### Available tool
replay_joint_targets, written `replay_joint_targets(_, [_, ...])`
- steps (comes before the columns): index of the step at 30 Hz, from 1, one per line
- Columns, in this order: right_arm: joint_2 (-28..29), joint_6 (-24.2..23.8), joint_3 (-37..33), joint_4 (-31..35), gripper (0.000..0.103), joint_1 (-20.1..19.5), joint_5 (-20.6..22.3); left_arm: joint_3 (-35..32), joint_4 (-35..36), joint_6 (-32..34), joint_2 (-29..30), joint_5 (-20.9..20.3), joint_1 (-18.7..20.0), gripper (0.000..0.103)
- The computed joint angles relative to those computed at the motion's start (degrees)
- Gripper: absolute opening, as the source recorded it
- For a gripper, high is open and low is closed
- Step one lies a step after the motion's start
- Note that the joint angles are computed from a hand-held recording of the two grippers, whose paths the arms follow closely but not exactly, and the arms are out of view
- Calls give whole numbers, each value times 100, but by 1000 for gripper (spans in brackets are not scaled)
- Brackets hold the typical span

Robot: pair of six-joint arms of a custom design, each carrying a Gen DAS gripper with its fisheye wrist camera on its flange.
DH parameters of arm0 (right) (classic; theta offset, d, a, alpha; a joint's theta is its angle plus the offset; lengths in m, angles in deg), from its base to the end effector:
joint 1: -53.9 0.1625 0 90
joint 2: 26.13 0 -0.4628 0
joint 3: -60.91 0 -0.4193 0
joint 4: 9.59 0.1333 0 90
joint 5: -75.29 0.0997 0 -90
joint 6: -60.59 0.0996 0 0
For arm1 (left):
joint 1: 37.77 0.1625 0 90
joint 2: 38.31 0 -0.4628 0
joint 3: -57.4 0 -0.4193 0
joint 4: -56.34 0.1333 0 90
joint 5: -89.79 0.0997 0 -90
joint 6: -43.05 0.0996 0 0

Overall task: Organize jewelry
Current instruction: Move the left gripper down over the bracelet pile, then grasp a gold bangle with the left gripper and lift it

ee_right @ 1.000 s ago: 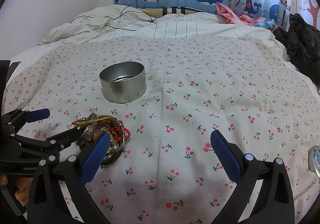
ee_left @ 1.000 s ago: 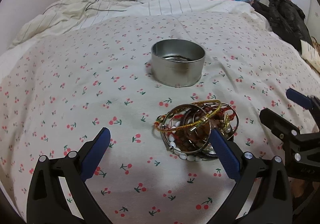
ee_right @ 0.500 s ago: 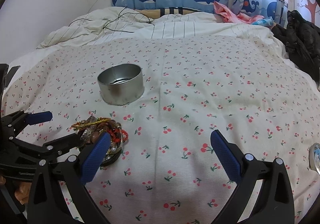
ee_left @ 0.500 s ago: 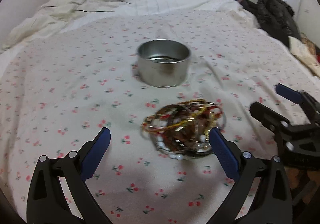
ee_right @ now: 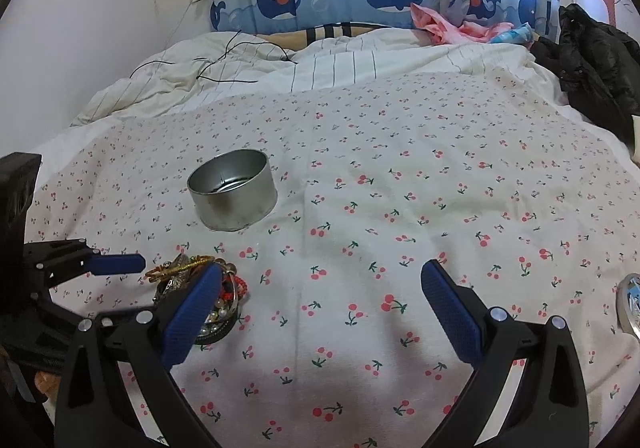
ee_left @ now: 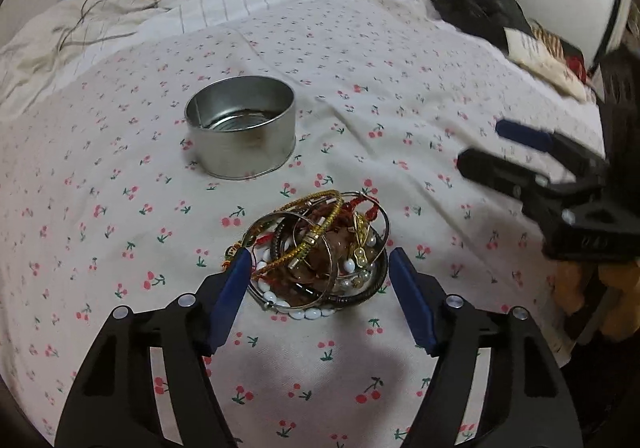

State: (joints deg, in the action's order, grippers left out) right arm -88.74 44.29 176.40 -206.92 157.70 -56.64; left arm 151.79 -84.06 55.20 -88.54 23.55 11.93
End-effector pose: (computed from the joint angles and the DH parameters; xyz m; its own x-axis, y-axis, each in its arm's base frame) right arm 0.2042 -0.5514 0.2771 -0.7790 0.1780 0.6012 -0.3723 0.6403 -0.6719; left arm -0.3243 -0.6505 0.1463 -0.5748 0.7056 -0.4144 0.7814 0.6236 -0.0220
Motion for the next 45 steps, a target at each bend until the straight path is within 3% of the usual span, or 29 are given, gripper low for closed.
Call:
replay_joint_targets(6, [-2, 89, 2, 110, 96, -28, 3, 67, -254, 62, 50, 216, -27, 64])
replay_joint_targets(11, [43, 71, -1, 134, 96, -37, -63, -52, -20, 4, 94, -90, 39, 25])
replay_joint_targets(14, [34, 106, 14, 154, 96, -58, -71, -59, -6, 43, 151, 9, 18, 16])
replay_joint_targets(25, [5, 78, 29, 366, 96, -84, 106, -103, -239, -337, 86, 61, 98, 11])
replay_joint_targets(31, [205, -468, -65, 655, 96, 38, 75, -177, -224, -495, 65, 29, 142, 11])
replay_joint_targets(35, [283, -716, -89, 709, 96, 65, 200, -319, -31, -782, 2, -443, 287, 11])
replay_joint_targets(45, [148, -398, -83, 1021, 96, -71, 639, -325, -136, -930, -98, -762, 360, 10])
